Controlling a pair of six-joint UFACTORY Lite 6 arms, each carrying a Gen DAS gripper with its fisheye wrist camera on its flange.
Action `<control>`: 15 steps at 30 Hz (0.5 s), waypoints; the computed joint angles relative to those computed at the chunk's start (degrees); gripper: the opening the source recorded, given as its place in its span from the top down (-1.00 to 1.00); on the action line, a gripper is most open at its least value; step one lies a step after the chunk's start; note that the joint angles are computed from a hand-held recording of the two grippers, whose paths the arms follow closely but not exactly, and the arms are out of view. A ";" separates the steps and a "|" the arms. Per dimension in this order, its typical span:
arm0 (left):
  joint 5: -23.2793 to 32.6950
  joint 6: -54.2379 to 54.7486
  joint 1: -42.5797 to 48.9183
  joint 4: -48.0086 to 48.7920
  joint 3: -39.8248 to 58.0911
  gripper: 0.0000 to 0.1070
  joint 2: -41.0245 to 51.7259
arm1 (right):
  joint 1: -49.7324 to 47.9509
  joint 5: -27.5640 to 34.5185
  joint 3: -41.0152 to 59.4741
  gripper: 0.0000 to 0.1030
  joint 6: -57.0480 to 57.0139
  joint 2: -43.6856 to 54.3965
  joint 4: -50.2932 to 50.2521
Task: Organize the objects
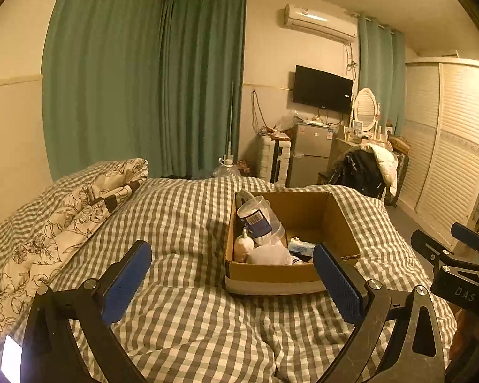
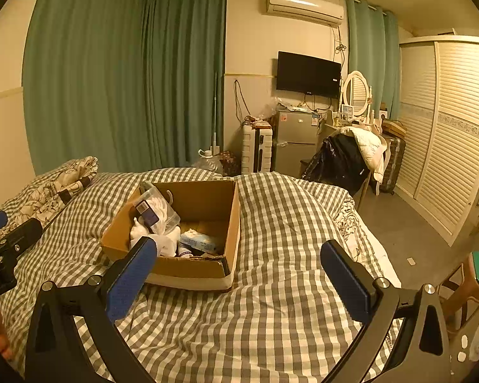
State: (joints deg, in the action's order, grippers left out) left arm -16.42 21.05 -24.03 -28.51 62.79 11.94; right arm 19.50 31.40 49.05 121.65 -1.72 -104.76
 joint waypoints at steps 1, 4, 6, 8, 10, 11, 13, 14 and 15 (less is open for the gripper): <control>0.09 0.32 -0.13 -0.25 -0.24 -0.93 -0.44 | 0.22 0.19 0.00 -0.99 -0.25 -0.09 0.20; -0.01 2.35 -0.68 -2.05 -0.39 -0.93 -0.82 | 0.86 0.76 -0.22 -0.99 -1.07 -0.86 1.04; 0.08 4.63 -0.97 -4.01 0.13 -0.93 -0.44 | 1.12 1.10 -0.37 -0.99 -1.63 -1.33 1.58; 0.06 5.18 -1.09 -4.52 0.10 -0.93 -0.54 | 1.35 1.18 -0.60 -0.99 -2.12 -1.84 2.00; 0.17 4.23 -1.09 -3.67 0.04 -0.93 -0.65 | 1.51 1.28 -0.48 -0.99 -2.68 -1.95 2.40; 0.13 4.10 -1.11 -3.57 -0.09 -0.93 -0.79 | 1.63 1.39 -0.44 -0.99 -2.76 -1.94 2.45; 0.03 4.77 -1.18 -4.20 -0.09 -0.93 -0.74 | 1.74 1.39 -0.47 -0.99 -2.69 -1.98 2.29; 0.21 5.00 -1.16 -4.41 -0.04 -0.93 -0.81 | 1.74 1.31 -0.43 -0.99 -2.66 -1.86 2.20; 0.31 4.93 -1.16 -4.39 0.02 -0.93 -0.78 | 1.69 1.26 -0.33 -0.99 -2.62 -1.64 2.11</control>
State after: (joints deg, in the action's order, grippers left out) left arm -16.11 25.98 -25.19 -32.90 62.81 11.16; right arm 21.20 32.65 48.72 119.03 -3.35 -102.65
